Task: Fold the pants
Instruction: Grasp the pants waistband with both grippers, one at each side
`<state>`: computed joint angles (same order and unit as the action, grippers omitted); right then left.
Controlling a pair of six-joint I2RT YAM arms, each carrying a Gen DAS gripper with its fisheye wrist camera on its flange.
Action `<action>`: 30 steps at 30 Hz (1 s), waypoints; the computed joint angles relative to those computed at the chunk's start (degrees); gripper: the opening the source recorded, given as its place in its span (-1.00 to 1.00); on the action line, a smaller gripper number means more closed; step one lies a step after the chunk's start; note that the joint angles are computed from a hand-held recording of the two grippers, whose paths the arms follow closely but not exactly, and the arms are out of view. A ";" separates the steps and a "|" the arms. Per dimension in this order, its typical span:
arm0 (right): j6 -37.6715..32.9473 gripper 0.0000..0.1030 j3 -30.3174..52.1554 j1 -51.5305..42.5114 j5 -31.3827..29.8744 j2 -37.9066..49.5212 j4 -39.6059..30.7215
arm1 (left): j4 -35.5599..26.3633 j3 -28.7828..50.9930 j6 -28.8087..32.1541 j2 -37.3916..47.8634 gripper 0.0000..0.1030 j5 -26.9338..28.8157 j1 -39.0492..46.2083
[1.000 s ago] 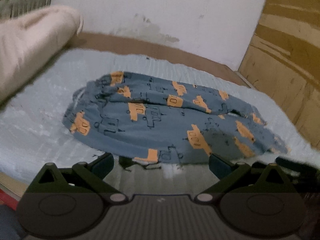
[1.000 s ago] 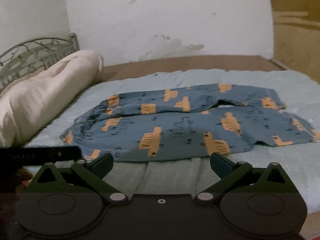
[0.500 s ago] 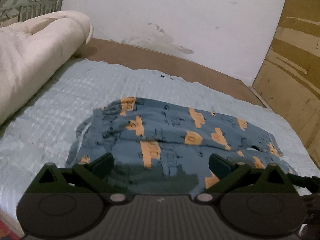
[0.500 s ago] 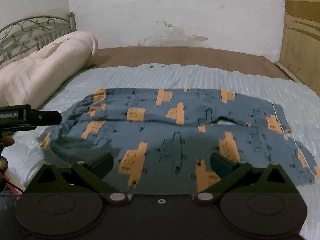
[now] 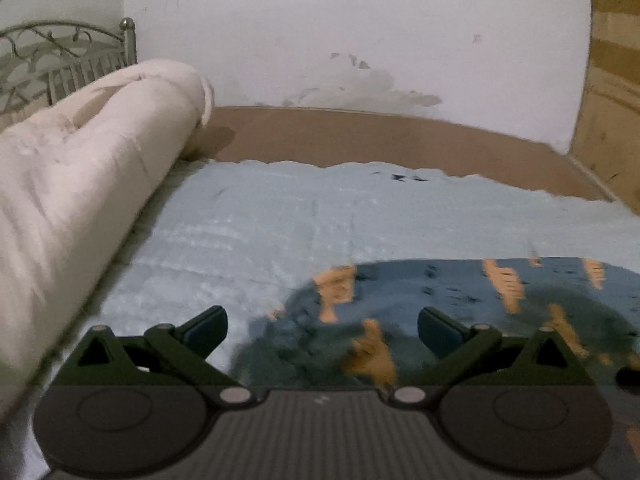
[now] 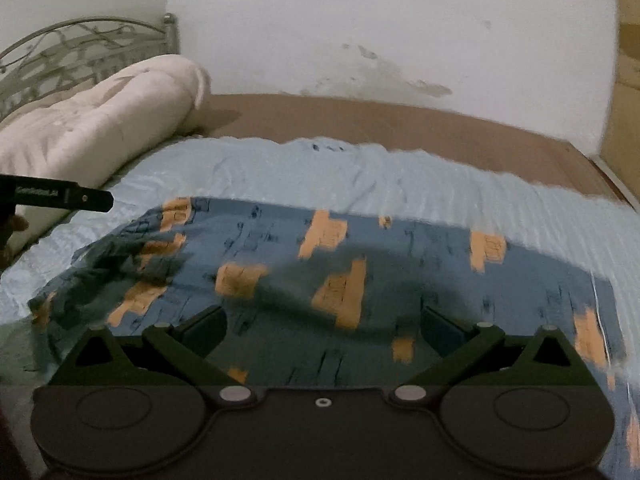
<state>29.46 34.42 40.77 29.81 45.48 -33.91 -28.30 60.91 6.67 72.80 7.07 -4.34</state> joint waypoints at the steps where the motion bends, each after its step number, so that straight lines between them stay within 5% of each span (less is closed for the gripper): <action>1: -4.11 0.99 -0.45 -3.95 -2.63 0.40 2.86 | 0.84 1.14 0.55 1.68 0.99 -0.64 0.05; 7: -24.68 0.99 -1.63 -23.94 -19.65 8.42 19.36 | 1.77 8.75 4.68 10.69 0.99 -1.71 0.63; 12: -31.39 0.99 1.77 -35.89 -36.27 20.33 26.77 | 2.87 12.93 8.69 17.01 0.99 -1.43 0.31; 21: -43.52 0.99 17.34 -41.21 -39.43 41.53 23.38 | 7.32 16.15 19.91 25.85 0.99 -1.93 -1.81; 30: -48.84 0.72 27.62 -42.66 -46.72 51.61 16.82 | -6.96 28.33 25.98 36.24 0.99 9.24 -0.34</action>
<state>-19.38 62.03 -1.89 -16.91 97.08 -17.09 -35.26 89.23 32.65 109.05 16.31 -4.69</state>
